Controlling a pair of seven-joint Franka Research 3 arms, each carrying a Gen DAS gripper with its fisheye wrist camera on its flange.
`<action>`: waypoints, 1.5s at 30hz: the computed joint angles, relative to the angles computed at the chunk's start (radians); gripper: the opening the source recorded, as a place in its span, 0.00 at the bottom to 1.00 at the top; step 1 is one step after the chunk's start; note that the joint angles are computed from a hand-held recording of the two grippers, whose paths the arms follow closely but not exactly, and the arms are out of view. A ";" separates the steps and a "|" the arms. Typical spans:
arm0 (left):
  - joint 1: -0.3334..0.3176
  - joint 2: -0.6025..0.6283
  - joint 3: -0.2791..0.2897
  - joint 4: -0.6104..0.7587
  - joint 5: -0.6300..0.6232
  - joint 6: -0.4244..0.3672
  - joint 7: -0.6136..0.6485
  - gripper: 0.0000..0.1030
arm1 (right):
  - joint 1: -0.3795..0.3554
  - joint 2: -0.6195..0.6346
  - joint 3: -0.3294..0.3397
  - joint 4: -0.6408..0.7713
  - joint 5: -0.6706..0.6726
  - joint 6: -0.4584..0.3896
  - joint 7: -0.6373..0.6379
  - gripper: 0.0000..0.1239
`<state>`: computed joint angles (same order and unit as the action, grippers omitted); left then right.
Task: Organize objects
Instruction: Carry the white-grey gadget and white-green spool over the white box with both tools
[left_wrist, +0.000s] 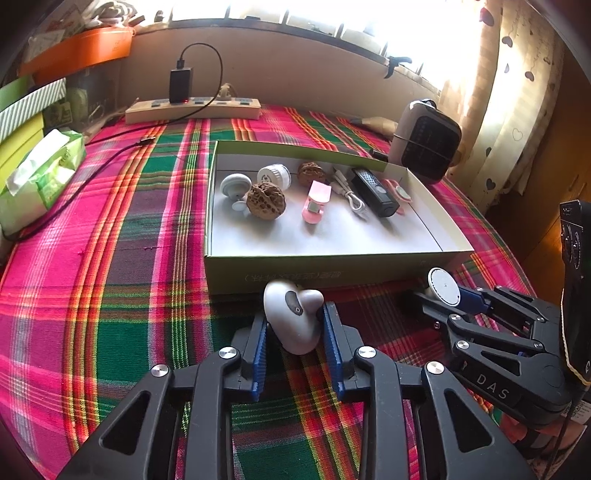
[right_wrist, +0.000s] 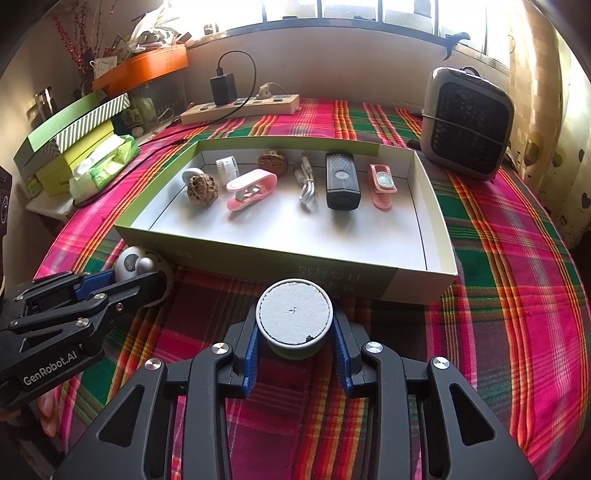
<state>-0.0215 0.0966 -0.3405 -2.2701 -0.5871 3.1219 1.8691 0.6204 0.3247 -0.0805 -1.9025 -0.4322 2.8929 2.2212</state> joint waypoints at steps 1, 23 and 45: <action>0.003 0.000 -0.005 0.000 -0.009 0.003 0.008 0.24 | 0.002 -0.001 -0.002 -0.001 -0.003 0.002 0.003 0.28; -0.041 -0.052 0.016 -0.033 -0.046 0.040 0.037 0.24 | 0.005 -0.050 -0.006 -0.047 -0.039 0.047 0.028 0.28; -0.051 -0.016 0.055 0.076 -0.053 -0.015 0.056 0.24 | -0.058 -0.002 0.046 0.080 0.064 0.035 -0.125 0.28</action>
<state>-0.0727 0.0805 -0.2855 -2.1938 -0.6403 3.1074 1.9251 0.5626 0.3229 -0.0343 -1.8220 -0.3678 2.9279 2.0961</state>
